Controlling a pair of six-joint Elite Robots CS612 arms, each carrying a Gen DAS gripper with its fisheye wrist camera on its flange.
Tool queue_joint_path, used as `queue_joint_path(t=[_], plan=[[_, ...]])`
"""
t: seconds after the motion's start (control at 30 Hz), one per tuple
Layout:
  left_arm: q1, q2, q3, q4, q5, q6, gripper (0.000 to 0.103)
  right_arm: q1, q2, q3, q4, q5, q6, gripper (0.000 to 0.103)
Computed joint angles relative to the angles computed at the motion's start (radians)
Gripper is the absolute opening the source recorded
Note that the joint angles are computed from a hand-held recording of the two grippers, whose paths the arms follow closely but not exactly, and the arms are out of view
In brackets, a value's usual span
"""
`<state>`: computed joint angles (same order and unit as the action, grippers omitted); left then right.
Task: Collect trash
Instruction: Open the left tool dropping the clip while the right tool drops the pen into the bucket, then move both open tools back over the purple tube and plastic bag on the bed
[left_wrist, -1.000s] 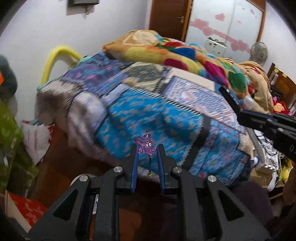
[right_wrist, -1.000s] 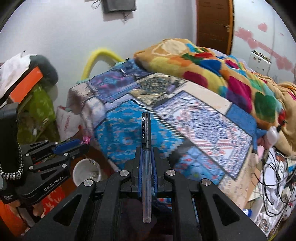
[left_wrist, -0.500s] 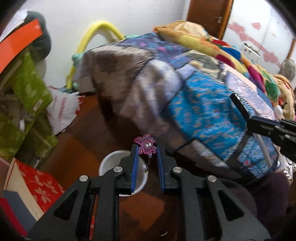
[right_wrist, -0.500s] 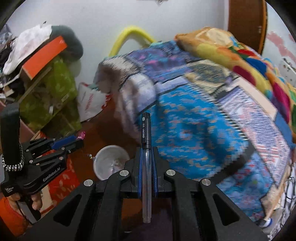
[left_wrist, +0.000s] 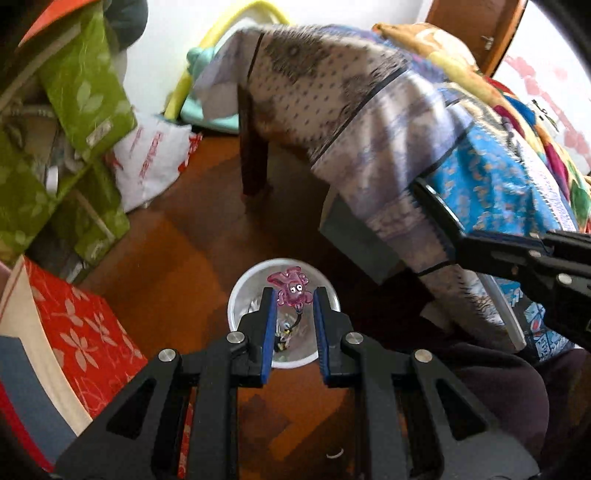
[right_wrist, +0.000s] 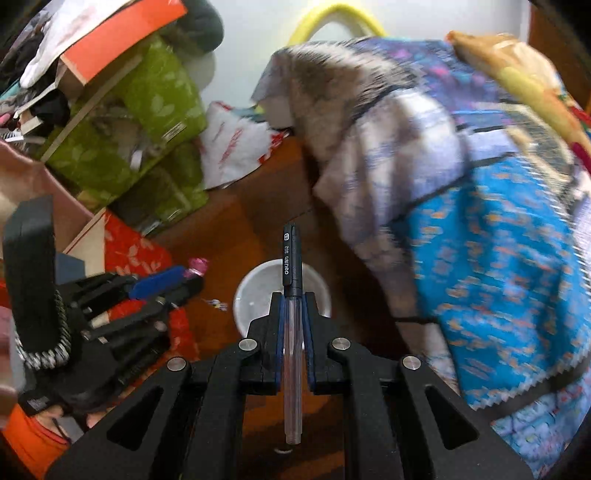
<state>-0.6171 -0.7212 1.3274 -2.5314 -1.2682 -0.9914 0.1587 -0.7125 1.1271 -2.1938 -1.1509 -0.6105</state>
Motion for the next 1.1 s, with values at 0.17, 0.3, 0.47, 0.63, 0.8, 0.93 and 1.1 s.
queue_joint_path(t=[0.17,0.3,0.47,0.63,0.8,0.93,1.1], plan=[[0.014,0.016,-0.01,0.015,-0.036,-0.015,0.019,0.025,0.052,-0.078,0.076,0.008,0.001,0.009],[0.028,0.034,-0.022,-0.016,-0.092,0.016,0.024,0.038,0.096,-0.162,0.178,-0.015,-0.017,0.011],[0.028,0.039,-0.037,0.073,-0.063,-0.045,0.04,0.036,0.111,-0.191,0.209,-0.045,-0.006,0.026],[0.022,0.017,-0.016,0.082,-0.042,-0.068,0.04,0.018,0.073,-0.131,0.129,-0.051,-0.019,0.026],[0.001,-0.007,-0.022,0.097,0.024,-0.044,0.04,-0.008,0.03,-0.075,0.06,-0.027,-0.017,0.026],[-0.017,-0.025,-0.035,0.1,0.083,-0.017,0.04,-0.027,-0.001,-0.037,0.001,-0.004,-0.007,0.026],[-0.038,-0.028,-0.074,0.073,0.123,0.037,0.04,-0.064,-0.034,-0.002,-0.065,0.036,0.015,0.026]])
